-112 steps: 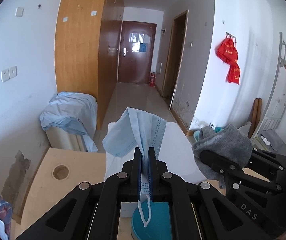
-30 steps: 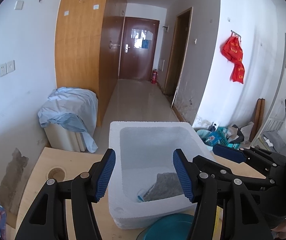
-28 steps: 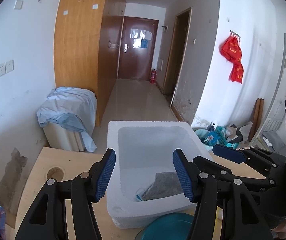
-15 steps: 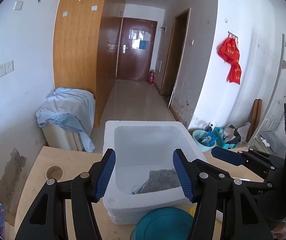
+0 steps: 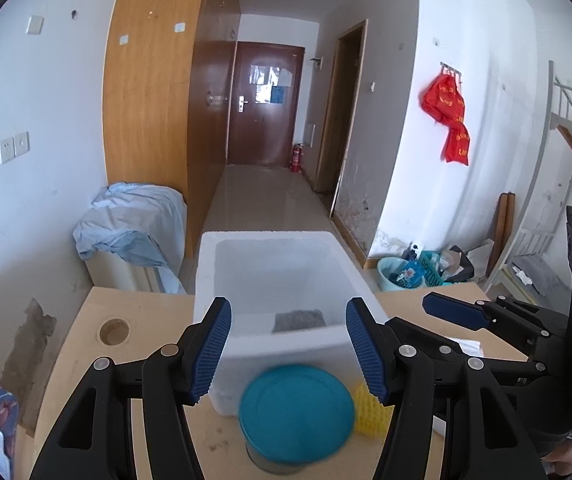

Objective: Organize soft objects

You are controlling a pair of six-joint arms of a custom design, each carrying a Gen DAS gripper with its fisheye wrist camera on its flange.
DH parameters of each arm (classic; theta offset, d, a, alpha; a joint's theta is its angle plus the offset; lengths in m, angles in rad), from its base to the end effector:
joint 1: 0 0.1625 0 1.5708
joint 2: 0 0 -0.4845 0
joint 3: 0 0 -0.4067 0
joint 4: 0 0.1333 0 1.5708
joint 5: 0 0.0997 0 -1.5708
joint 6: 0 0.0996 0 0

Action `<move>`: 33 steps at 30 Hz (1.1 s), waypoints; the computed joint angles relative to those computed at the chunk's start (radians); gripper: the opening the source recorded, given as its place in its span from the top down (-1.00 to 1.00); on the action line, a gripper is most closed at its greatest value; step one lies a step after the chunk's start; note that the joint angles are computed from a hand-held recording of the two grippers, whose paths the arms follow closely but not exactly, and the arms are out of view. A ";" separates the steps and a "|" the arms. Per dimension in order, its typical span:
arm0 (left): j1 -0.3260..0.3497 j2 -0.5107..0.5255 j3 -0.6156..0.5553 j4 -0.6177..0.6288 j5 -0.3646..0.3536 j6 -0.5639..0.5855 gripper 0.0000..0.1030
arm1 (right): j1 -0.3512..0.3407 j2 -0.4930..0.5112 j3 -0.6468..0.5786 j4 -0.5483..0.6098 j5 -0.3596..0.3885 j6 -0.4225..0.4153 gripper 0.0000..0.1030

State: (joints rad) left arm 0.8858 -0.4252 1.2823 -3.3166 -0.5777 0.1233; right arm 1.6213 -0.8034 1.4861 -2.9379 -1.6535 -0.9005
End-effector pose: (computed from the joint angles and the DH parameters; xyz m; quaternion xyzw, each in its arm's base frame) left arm -0.3463 -0.7665 0.0980 0.1239 0.8104 -0.4824 0.3085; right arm 0.1649 -0.7846 0.2407 0.4185 -0.8431 0.2894 0.1737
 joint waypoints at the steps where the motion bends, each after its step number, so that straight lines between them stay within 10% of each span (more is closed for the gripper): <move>1: -0.008 -0.005 0.018 -0.010 0.004 -0.003 -0.19 | -0.002 -0.014 0.022 -0.012 -0.001 -0.004 0.00; 33: -0.268 0.008 0.476 -0.350 0.119 -0.144 -0.68 | -0.216 -0.388 0.623 -0.388 0.234 -0.017 -0.45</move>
State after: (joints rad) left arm 0.6181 -0.4167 1.7587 -3.6664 -0.4584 -0.0206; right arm 1.4051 -1.1914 2.1089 -3.3257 -1.4200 -0.9175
